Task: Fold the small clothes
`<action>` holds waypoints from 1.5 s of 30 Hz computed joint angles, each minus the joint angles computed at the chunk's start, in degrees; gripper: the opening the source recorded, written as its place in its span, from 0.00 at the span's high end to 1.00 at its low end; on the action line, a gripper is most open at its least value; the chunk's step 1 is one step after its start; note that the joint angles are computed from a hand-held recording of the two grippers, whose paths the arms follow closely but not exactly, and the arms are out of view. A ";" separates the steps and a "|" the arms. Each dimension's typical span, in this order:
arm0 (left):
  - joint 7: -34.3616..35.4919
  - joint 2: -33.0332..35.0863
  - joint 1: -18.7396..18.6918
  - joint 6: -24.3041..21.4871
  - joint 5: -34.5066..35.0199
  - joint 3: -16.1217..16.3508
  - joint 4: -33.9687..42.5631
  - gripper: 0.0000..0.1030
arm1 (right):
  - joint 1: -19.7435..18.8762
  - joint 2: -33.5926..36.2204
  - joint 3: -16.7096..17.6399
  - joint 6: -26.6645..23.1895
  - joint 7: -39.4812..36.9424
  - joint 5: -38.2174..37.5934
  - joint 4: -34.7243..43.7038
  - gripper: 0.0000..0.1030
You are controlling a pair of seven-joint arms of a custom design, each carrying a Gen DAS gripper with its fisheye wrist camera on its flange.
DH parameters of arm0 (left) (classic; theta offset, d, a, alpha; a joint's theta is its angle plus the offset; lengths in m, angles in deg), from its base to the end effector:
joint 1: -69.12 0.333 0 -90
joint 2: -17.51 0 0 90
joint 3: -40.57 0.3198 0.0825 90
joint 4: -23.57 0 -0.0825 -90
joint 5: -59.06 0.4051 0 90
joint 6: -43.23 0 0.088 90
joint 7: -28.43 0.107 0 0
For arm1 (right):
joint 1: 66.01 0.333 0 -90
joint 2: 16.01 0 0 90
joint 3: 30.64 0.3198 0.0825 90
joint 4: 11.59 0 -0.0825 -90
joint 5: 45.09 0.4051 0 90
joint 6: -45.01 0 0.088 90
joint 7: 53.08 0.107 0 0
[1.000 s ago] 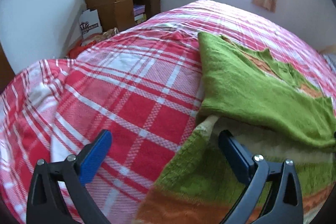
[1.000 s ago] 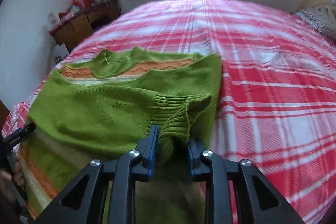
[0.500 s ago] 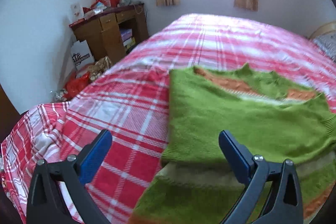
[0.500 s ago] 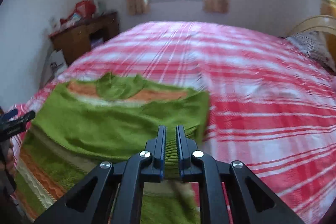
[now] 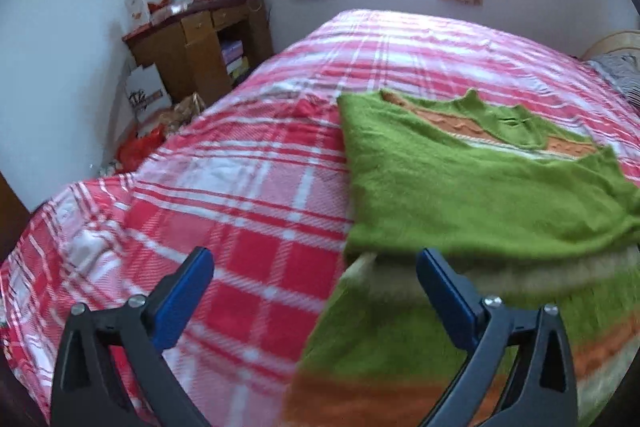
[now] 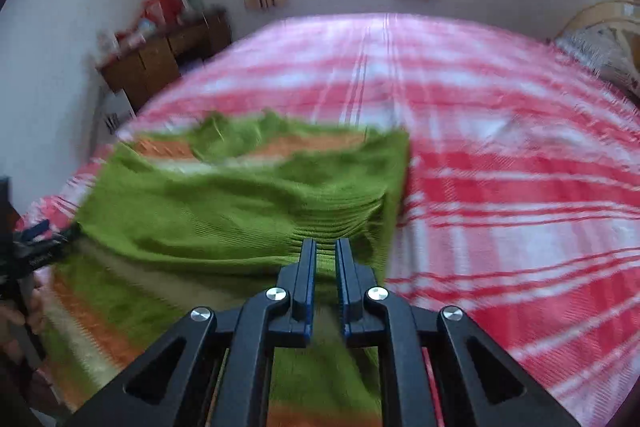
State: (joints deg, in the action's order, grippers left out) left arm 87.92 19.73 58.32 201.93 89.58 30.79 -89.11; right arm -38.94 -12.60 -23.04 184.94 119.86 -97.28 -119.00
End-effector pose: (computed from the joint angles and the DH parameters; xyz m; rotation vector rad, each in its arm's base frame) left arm 0.5844 -0.2413 0.5324 -1.5044 1.9288 -0.7508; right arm 0.5267 0.3608 0.5307 -1.4484 1.9149 -0.7703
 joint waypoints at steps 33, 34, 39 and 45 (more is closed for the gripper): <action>50.83 -29.73 -2.81 8.22 -48.39 1.55 -27.80 0.00 | 6.03 -21.09 10.66 17.07 -0.08 27.33 -33.36 0.45; 50.56 -29.50 -2.47 8.23 -48.68 1.64 -27.64 0.00 | 6.04 -21.40 10.56 18.36 0.72 27.80 -34.38 0.45; 49.45 -28.41 -1.68 7.03 -49.66 1.66 -27.03 0.00 | 6.50 -21.57 10.21 21.36 1.77 29.97 -37.02 0.45; 49.43 -28.06 -1.56 6.97 -49.90 1.22 -27.07 0.00 | 5.50 -17.08 9.55 32.69 1.03 30.45 -37.64 0.46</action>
State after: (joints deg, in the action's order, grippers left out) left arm 137.35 -8.34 56.76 208.90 39.68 32.02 -116.18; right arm -33.44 -29.69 -13.49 217.63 120.89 -66.83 -156.64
